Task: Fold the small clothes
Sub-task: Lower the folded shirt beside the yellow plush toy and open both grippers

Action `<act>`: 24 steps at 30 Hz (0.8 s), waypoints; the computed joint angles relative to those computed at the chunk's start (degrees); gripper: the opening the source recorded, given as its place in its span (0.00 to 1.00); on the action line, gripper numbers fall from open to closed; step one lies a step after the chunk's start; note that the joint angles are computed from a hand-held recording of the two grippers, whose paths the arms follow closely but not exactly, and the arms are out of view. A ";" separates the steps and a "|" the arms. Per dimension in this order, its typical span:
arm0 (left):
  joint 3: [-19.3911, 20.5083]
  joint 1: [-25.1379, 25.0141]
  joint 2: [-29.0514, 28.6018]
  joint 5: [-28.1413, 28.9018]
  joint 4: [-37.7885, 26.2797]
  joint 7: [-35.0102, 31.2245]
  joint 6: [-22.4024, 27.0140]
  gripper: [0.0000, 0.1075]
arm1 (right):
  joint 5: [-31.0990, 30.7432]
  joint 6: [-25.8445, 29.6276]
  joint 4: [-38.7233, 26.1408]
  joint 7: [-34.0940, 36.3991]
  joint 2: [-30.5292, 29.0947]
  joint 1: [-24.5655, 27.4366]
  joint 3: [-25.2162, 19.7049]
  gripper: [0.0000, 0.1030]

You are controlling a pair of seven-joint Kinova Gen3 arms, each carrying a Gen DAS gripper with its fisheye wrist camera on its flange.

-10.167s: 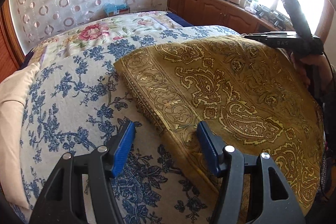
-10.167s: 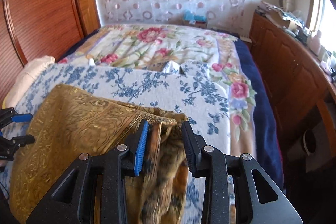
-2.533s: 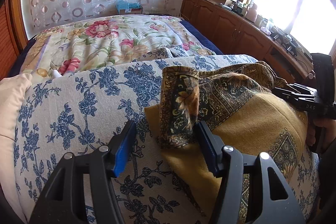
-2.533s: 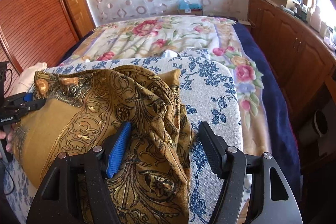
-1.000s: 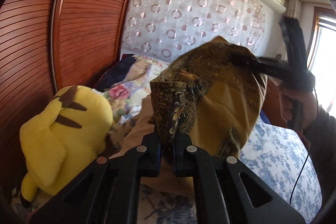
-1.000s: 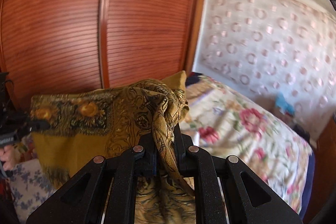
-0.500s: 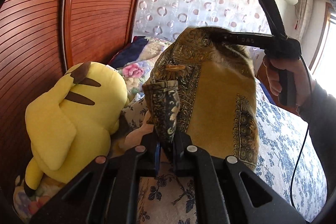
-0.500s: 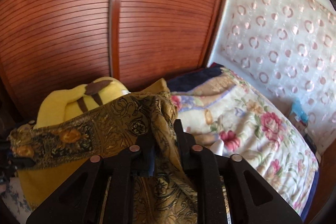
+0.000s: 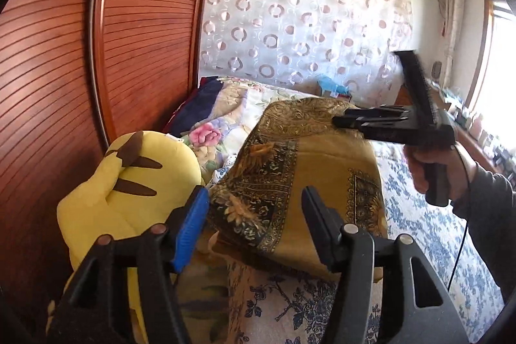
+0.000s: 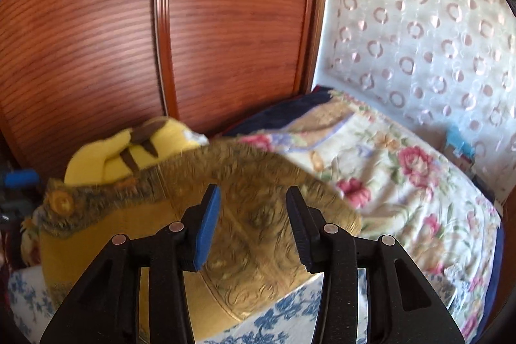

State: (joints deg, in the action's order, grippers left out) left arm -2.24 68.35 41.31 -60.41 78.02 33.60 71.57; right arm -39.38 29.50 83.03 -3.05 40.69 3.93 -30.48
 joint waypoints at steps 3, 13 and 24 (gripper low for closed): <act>0.09 -0.33 0.40 -0.01 -0.70 -0.72 -0.69 0.57 | 2.01 -0.08 -2.02 -4.07 2.30 -3.54 3.62 0.48; -0.85 0.77 1.95 0.95 -5.03 -5.74 0.18 0.57 | 3.08 -5.37 2.26 -6.63 1.88 1.01 -2.13 0.51; -1.90 3.58 4.76 1.12 -13.81 -13.51 4.44 0.59 | -7.61 -6.17 16.36 5.82 -4.06 20.40 -13.85 0.51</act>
State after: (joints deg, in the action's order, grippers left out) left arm -4.14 71.93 46.07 -59.28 64.21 20.09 76.01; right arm -46.99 23.33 99.39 2.78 36.63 24.33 -44.33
